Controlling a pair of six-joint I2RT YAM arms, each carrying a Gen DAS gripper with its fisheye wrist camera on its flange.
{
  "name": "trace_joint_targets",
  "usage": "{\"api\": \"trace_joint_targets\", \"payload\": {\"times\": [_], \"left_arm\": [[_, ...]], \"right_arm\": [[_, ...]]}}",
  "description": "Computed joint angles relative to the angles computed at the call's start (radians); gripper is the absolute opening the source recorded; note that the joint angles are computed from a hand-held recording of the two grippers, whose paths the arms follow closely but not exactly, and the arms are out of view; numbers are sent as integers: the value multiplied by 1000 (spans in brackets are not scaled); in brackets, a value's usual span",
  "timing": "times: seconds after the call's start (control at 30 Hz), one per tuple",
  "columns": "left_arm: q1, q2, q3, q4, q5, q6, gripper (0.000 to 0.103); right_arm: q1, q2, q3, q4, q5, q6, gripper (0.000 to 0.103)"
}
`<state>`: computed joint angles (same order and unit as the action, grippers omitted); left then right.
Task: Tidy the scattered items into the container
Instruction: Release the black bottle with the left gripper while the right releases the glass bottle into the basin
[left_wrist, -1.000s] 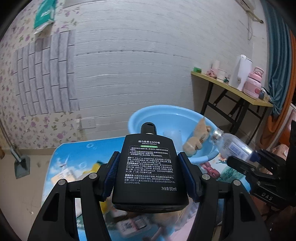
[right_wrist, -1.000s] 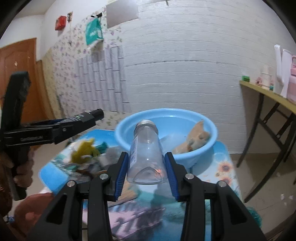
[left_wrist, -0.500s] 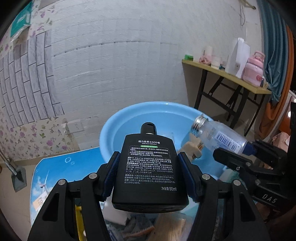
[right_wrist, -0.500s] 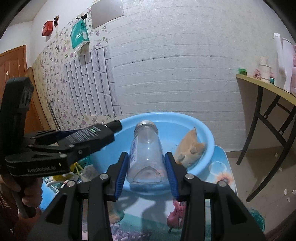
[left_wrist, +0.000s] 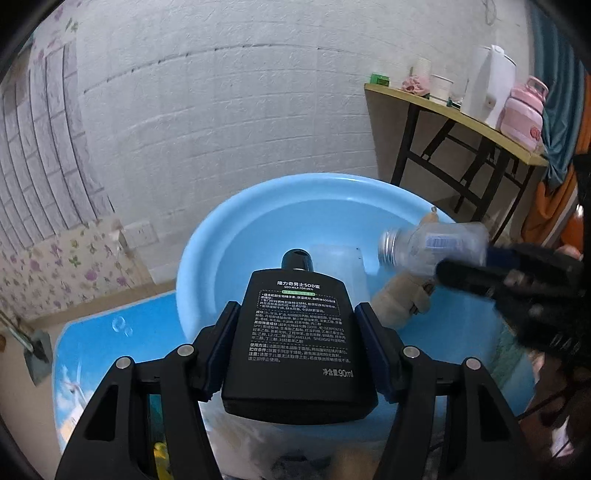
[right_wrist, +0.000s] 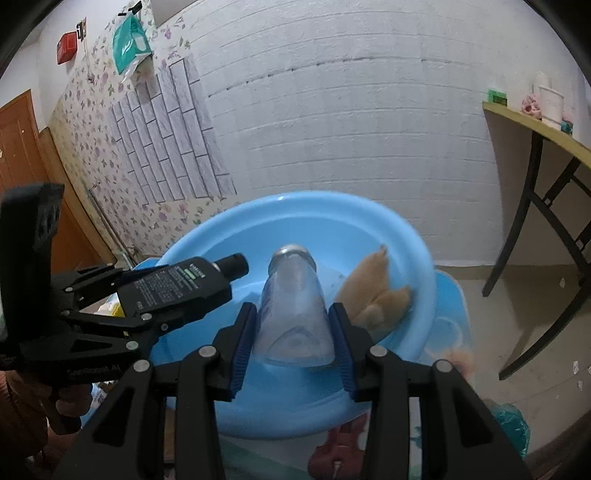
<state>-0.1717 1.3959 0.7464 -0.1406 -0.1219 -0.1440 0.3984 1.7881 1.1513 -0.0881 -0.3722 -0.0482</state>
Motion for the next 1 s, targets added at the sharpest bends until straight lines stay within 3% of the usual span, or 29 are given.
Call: {"api": "trace_joint_targets", "payload": {"times": [0.2, 0.4, 0.73, 0.9, 1.0], "left_arm": [[10, -73, -47, 55, 1, -2, 65], [16, -293, -180, 100, -23, -17, 70], [146, -527, -299, -66, 57, -93, 76], [229, -644, -337, -174, 64, -49, 76], [297, -719, -362, -233, 75, -20, 81]], "right_arm": [[10, -50, -44, 76, 56, 20, 41], [23, -144, -155, 83, 78, 45, 42], [86, -338, -315, 83, 170, 73, 42], [97, -322, -327, 115, 135, 136, 52], [117, -318, -342, 143, 125, 139, 52]]}}
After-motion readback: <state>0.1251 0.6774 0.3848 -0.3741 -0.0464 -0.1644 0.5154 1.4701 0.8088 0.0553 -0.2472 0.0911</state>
